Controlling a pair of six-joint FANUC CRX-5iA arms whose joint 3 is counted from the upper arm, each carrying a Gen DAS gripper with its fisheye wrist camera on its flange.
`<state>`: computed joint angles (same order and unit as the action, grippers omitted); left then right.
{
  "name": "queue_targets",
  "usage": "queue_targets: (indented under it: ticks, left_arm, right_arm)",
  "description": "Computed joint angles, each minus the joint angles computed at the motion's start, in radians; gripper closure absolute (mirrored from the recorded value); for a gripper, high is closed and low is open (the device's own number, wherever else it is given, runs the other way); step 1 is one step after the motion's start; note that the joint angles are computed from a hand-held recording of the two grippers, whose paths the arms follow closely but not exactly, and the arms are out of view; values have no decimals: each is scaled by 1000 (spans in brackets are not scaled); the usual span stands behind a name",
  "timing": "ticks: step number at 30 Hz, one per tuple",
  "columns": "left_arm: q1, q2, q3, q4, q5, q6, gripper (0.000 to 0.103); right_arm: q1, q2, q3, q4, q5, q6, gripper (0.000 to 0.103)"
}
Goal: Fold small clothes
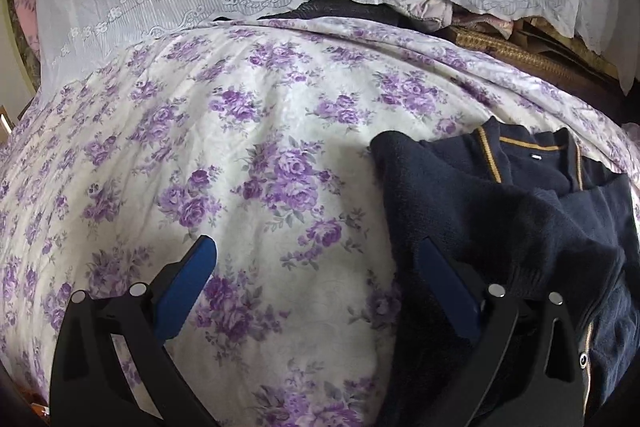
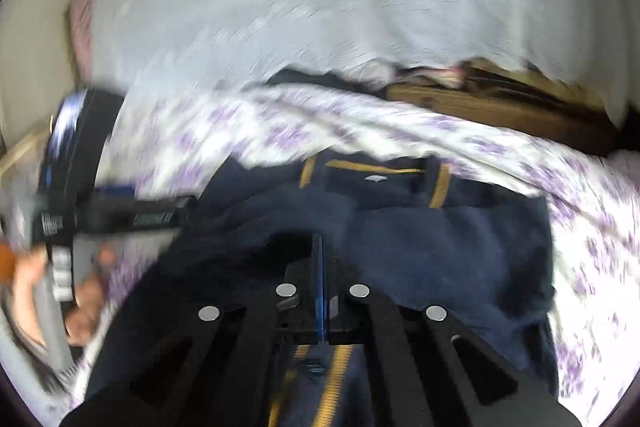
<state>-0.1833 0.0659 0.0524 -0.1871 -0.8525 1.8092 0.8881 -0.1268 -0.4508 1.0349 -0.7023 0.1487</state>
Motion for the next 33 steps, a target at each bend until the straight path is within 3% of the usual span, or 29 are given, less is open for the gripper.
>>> queue_targets:
  ticks: [2,4,5,11,15,16,17,21,25,27,28,31,33]
  left_arm:
    - [-8,2,4,-16,-6,15,4]
    - [-7,4,2,-8,-8,7,4]
    - [-7,5,2,-6,-10,3,4]
    - [0,7,3,2,-10,4,4]
    - [12,11,0,26,-11,-6,4]
    - [15,12,0,31,-10,-8,4]
    - [17,13,0,34,-11,-8,4]
    - [25,12,-4,49,-10,-6,4]
    - [15,9,1,29,-14,5,4]
    - [-1,5,2,9,-7,3,4]
    - [-13,4,4,-7,-4,2,4]
    - [-90,25,51,-149,-50,44,4]
    - [-154,58,98,-270,-113,74,4]
  right_arm:
    - [18,6,-4,8,9,58,94]
    - [80,52,52,-26,-85,261,51]
    - [102,74,59,21,-131,303,48]
    - [163,199,100,136,-273,537,50]
    - [167,253,118,205,-282,614,53]
    - [171,261,129,187,-278,645,79]
    - [174,263,144,153,-275,664,97]
    - [137,202,138,89,-219,492,96]
    - [31,40,61,-9,-141,155,96]
    - [-61,-62,-2,-123,-77,-42,95]
    - [-126,-113,-34,-238,-2,-92,91]
    - [-208,-165,-79,-481,144,-33,79]
    - [-210,-188,-110,-500,178,-51,77]
